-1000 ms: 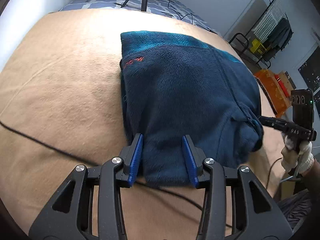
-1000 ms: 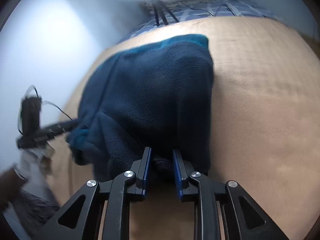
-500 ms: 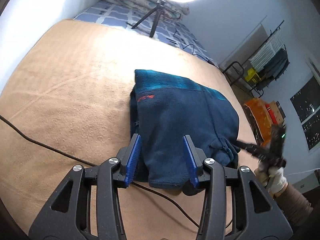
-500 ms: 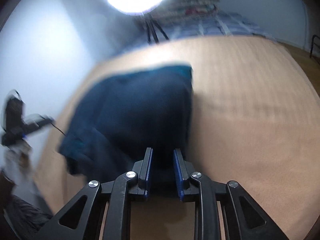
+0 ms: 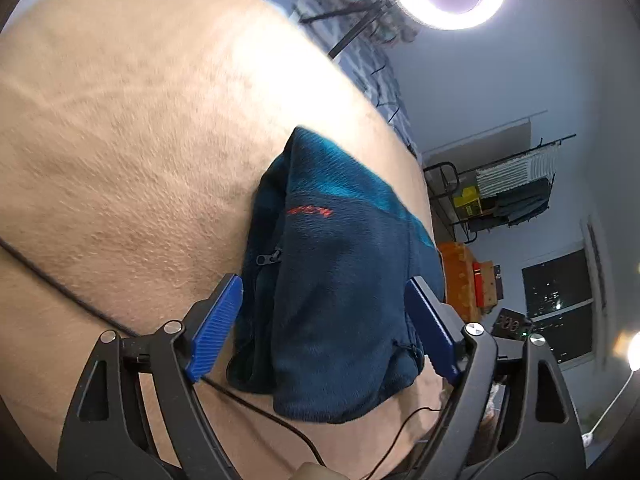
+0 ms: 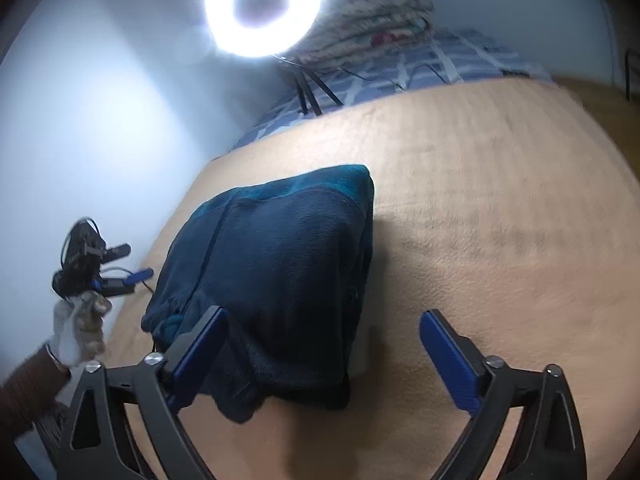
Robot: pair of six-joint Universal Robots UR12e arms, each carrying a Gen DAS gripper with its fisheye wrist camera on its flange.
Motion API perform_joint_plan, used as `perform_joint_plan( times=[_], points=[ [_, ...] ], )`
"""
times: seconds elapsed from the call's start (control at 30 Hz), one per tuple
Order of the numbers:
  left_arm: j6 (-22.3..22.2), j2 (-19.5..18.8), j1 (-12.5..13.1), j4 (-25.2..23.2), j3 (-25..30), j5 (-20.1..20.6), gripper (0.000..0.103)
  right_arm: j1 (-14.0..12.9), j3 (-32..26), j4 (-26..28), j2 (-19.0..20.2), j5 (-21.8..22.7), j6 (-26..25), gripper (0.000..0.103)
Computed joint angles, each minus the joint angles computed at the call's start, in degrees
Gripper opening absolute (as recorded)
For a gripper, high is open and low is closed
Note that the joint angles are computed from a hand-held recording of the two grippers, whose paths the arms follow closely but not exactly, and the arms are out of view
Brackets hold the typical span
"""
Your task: Fold large clothes
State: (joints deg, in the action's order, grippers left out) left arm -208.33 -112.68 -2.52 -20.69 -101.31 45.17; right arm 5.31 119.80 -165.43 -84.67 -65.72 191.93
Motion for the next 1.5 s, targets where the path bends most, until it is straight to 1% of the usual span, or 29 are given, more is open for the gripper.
perform_joint_plan(
  times=[0.07,0.17,0.33,0.5,0.6,0.63,0.67,0.73,0.83,0.9,0.97,1.03,1.1,1.17,1.27,1.37,1.5],
  points=[
    [-1.2,-1.07,-0.03,-0.62,0.68,-0.79,0.085,-0.26,-1.28,1.35,1.59,1.83,0.65,0.101],
    [-2.19,-2.34,-0.09,-0.97,1.35,-1.9,0.085,-0.17,-2.67,3.57,3.23,2.33,-0.46,0.101],
    [-0.48,-3.85,-0.58,-2.67,2.72,-3.32,0.085,-0.28,-3.77,2.68,5.87,6.47,-0.5,0.101],
    [0.86,-4.81,-1.26,-4.06,3.47,-3.05,0.085,-0.61,-5.03,3.24,8.68,11.09,0.18,0.101],
    [2.41,-5.21,-1.62,-4.45,3.88,-2.72,0.085,-0.82,-5.18,0.65,9.95,13.45,1.52,0.101],
    [2.7,-5.34,-1.7,-4.55,4.11,-2.75,0.085,-0.87,-5.34,0.03,10.34,14.22,1.96,0.099],
    [2.88,-5.42,-1.79,-4.65,4.28,-2.85,0.082,-0.84,-5.5,-0.29,10.64,14.73,2.2,0.095],
    [3.5,-5.65,-2.12,-5.7,4.91,-2.68,0.076,-0.71,-6.15,0.32,11.32,16.31,1.83,0.091],
    [3.16,-6.44,-2.7,-5.57,6.11,-1.38,0.075,-0.11,-6.93,1.36,11.69,15.81,0.52,0.088],
    [3.39,-6.32,-3.01,-5.85,6.28,-0.13,0.073,0.23,-7.02,1.63,11.65,15.36,0.28,0.085],
    [3.24,-6.22,-3.29,-5.79,6.37,0.86,0.07,0.53,-7.18,2.18,11.51,14.8,0.32,0.08],
    [3.74,-5.92,-3.64,-6.08,6.41,2.31,0.064,0.92,-7.3,2.58,11.39,13.8,0.06,0.072],
    [4.8,-5.46,-3.87,-5.93,6.17,3.5,0.057,1.16,-7.53,3.15,11.3,12.78,-0.42,0.065],
    [6.31,-4.89,-4.2,-6.03,6.09,5.16,0.05,1.64,-7.97,3.8,11.21,11.44,-0.67,0.055],
    [8.45,-4.29,-4.91,-6.17,6.34,7.86,0.043,2.15,-8.4,4.41,10.77,9.44,-1.22,0.045],
    [10.0,-3.6,-5.46,-6.25,6.41,10.19,0.038,2.87,-8.82,5.13,10.11,6.74,-1.92,0.039],
    [12.65,-2.72,-6.39,-5.74,6.57,13.48,0.036,3.85,-9.27,5.81,9.01,2.98,-2.98,0.034]
  ],
)
